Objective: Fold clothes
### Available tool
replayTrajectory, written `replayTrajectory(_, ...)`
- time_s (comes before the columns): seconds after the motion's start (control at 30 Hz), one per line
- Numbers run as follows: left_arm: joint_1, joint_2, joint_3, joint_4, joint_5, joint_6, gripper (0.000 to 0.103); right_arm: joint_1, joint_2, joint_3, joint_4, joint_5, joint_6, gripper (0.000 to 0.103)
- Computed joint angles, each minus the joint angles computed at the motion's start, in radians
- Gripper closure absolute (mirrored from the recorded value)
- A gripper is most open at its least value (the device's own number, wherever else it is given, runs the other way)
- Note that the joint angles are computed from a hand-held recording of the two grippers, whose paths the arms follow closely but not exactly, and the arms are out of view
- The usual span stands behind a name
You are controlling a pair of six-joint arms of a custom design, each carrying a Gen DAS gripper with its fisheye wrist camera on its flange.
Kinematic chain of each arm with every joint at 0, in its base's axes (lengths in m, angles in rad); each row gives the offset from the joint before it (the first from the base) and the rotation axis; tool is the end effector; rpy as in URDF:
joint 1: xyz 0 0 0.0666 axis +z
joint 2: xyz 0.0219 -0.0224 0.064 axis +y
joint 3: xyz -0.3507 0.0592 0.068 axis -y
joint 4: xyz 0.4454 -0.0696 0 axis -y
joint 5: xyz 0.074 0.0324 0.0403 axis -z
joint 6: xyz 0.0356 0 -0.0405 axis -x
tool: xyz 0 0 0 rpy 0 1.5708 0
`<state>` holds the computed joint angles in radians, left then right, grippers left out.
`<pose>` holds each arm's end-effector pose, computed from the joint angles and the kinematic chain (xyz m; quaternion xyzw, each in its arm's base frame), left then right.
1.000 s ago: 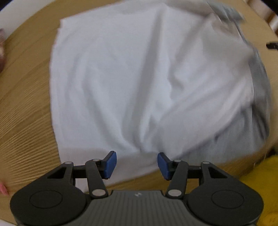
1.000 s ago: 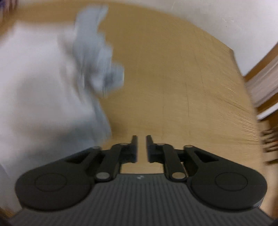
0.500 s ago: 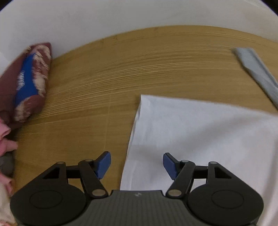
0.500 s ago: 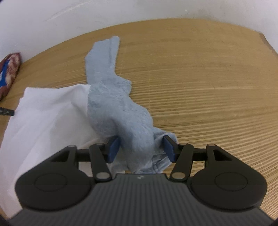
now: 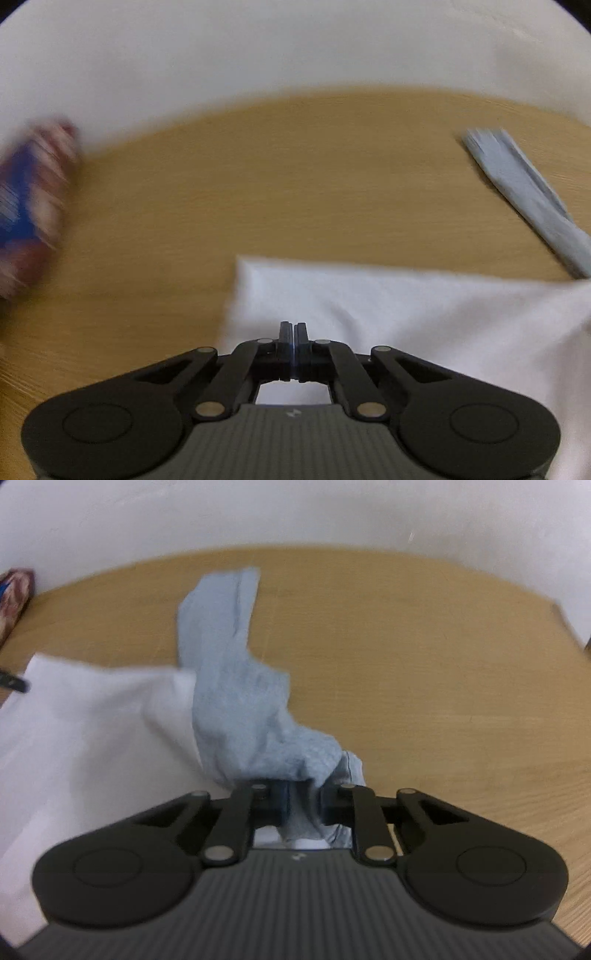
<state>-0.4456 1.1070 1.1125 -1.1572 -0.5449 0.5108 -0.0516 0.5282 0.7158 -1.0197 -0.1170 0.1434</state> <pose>0.3809 -0.1619 0.3816 -0.0867 0.9397 0.1415 0.2990 0.2642 -0.0099 0.3682 -0.0638 0.9290 0.0192 0.3640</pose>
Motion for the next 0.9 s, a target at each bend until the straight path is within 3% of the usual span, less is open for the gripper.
replayTrajectory(0.1, 0.059, 0.006, 0.033, -0.002, -0.033, 0.008, 0.103, 0.054, 0.075, 0.054, 0.147, 0.071, -0.025, 0.086)
replayTrajectory(0.2, 0.067, 0.023, 0.063, -0.013, -0.101, -0.022, 0.097, 0.128, 0.209, 0.125, 0.280, 0.207, -0.022, 0.084)
replayTrajectory(0.27, 0.054, -0.001, 0.060, -0.027, -0.068, -0.003, 0.094, 0.157, 0.319, 0.187, 0.283, 0.298, 0.003, 0.079)
replayTrajectory(0.33, 0.025, -0.056, 0.026, -0.042, -0.023, -0.015, 0.088, 0.158, 0.383, 0.243, 0.222, 0.354, 0.002, 0.078)
replayTrajectory(0.37, 0.000, -0.088, 0.005, -0.058, -0.010, -0.017, 0.082, 0.143, 0.372, 0.250, 0.196, 0.352, 0.001, 0.076)
replayTrajectory(0.47, -0.124, -0.201, -0.083, -0.131, 0.004, 0.013, 0.070, 0.040, 0.231, 0.196, 0.147, 0.249, 0.022, 0.055)
replayTrajectory(0.5, -0.180, -0.232, -0.111, -0.167, 0.004, 0.044, 0.066, -0.002, 0.175, 0.171, 0.114, 0.221, 0.026, 0.046)
replayTrajectory(0.57, -0.310, -0.280, -0.158, -0.250, 0.004, 0.132, 0.063, -0.129, 0.041, 0.116, 0.006, 0.124, 0.064, 0.039)
replayTrajectory(0.63, -0.448, -0.294, -0.176, -0.347, 0.006, 0.251, 0.062, -0.279, -0.076, 0.069, -0.131, 0.008, 0.151, 0.039)
replayTrajectory(0.73, -0.604, -0.308, -0.193, -0.441, 0.054, 0.386, 0.060, -0.531, -0.224, 0.017, -0.363, -0.135, 0.386, 0.039)
replayTrajectory(0.9, -0.812, -0.275, -0.170, -0.482, 0.064, 0.514, 0.049, -0.839, -0.346, -0.024, -0.665, -0.308, 0.705, 0.039)
